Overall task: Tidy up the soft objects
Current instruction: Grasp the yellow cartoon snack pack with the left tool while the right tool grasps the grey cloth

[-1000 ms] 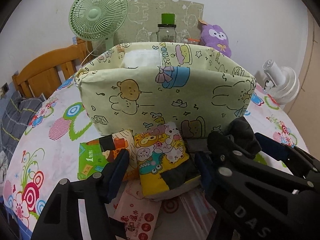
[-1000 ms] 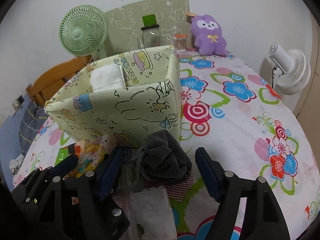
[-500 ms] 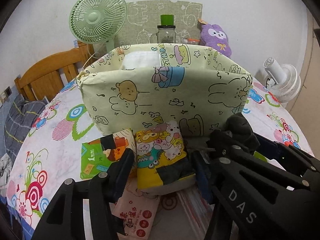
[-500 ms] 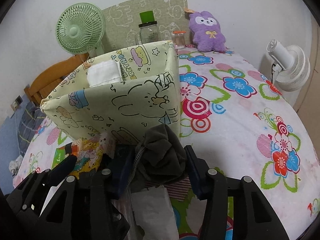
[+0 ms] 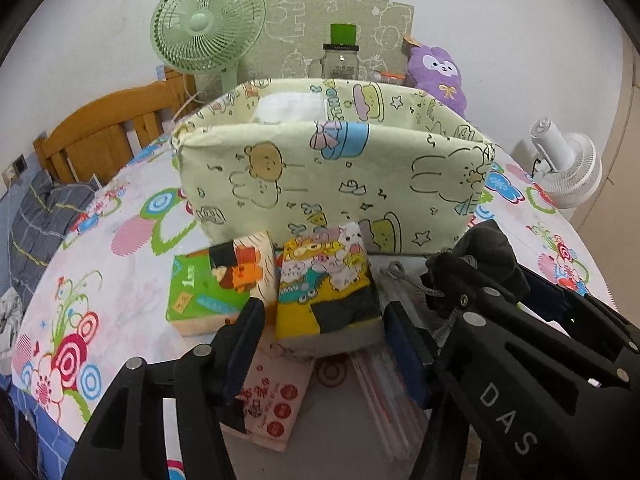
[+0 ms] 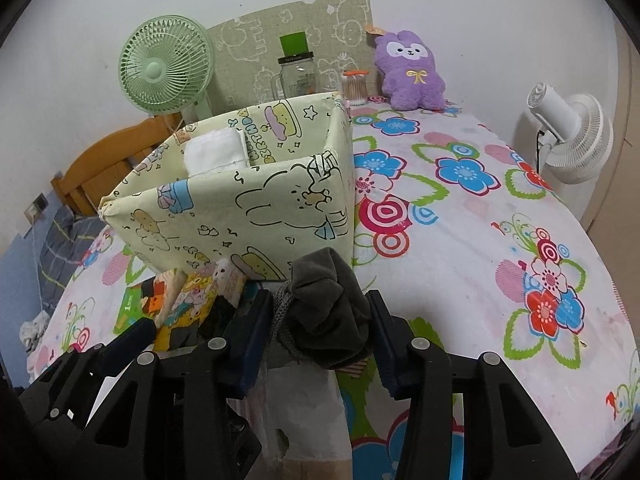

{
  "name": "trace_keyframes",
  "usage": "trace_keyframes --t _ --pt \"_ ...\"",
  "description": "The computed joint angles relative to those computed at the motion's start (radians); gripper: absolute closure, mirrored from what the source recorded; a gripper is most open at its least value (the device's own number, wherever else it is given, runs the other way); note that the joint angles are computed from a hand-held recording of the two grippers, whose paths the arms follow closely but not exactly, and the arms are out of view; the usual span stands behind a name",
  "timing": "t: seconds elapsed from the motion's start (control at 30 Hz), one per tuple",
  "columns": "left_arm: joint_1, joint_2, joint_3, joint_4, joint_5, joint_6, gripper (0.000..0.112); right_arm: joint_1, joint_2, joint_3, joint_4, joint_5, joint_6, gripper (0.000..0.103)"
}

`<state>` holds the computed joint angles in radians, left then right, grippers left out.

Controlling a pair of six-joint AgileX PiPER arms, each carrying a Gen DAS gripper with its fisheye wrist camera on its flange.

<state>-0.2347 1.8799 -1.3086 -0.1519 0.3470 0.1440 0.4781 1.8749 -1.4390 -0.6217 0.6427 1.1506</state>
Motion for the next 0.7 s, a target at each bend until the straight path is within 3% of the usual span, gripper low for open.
trace_keyframes --t 0.2,0.7 --pt "0.021 0.016 -0.016 -0.119 0.037 0.098 0.059 0.014 -0.006 0.001 -0.013 0.007 0.007 0.053" --pt "0.029 -0.04 0.011 -0.212 0.02 0.192 0.064 0.032 -0.035 -0.014 -0.058 0.038 0.038 0.053"
